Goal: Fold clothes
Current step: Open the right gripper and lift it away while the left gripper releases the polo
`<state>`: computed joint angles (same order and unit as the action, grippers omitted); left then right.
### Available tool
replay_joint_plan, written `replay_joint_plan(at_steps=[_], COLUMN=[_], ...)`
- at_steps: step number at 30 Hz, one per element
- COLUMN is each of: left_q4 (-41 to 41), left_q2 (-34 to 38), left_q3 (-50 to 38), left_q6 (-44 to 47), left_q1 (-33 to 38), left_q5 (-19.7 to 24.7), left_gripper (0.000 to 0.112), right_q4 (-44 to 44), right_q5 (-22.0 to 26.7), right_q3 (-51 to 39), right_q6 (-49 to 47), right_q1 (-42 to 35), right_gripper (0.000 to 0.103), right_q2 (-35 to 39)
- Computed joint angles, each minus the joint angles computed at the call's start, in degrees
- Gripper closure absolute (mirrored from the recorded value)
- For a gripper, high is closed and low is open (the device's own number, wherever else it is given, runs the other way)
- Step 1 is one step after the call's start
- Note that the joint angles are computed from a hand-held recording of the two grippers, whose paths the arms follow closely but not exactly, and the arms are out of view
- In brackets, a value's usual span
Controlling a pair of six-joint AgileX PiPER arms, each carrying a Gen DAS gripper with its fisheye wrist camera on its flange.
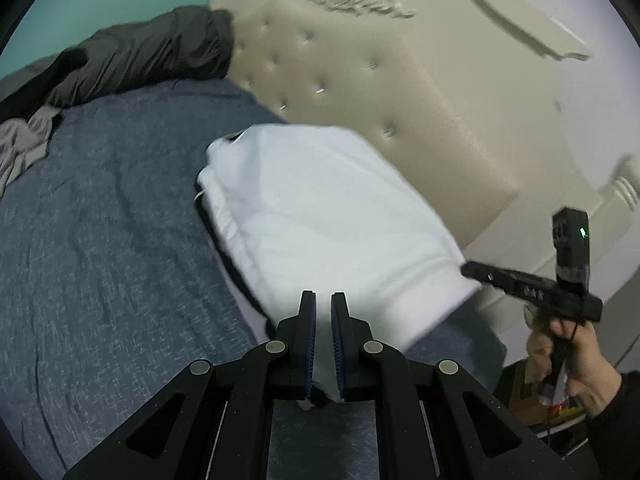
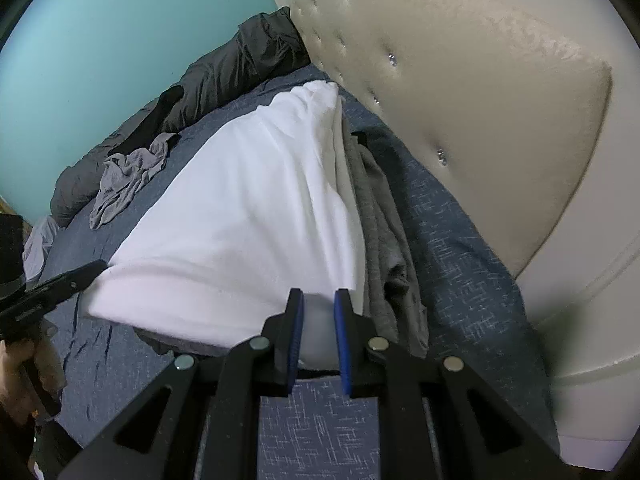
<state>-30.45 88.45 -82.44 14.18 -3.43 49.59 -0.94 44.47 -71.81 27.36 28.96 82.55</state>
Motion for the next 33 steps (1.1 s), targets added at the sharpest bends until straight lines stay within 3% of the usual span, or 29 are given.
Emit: replay_joint_plan(at_steps=[6,12,19,26,33], left_q4=[3.1,3.7,3.8,5.4,5.0], left_q2=[-0.2,-1.2,-0.9,-1.4,-3.4], left_q3=[-2.0,-0.4,-1.0,0.7,3.1], left_q6=[-1.8,-2.3,-2.9,-2.8,-2.1], left_q1=[-3.9,-3.2,-1.9,-3.1,-2.7], left_q5=[1.4,1.6,1.5,1.0,0.8], left_gripper=[0.103,0.103,0.103,0.103,0.103], right_q4=[-6.4,-5.6,-4.7,-9.1,-8.0], right_q5=[-0.7,1.5,0.1,-0.1,5.0], right_q3=[-4.4,-11.5,-5.1,-8.6,-20.3], right_q6=[6.7,6.2,7.2,12.2,7.9], right_q1=[5.0,11.1,12.3,13.6,16.3], right_gripper=[0.090,0.090,0.090,0.090,0.090], right_q2=[-1.6,5.6,3.9,2.7,13.3])
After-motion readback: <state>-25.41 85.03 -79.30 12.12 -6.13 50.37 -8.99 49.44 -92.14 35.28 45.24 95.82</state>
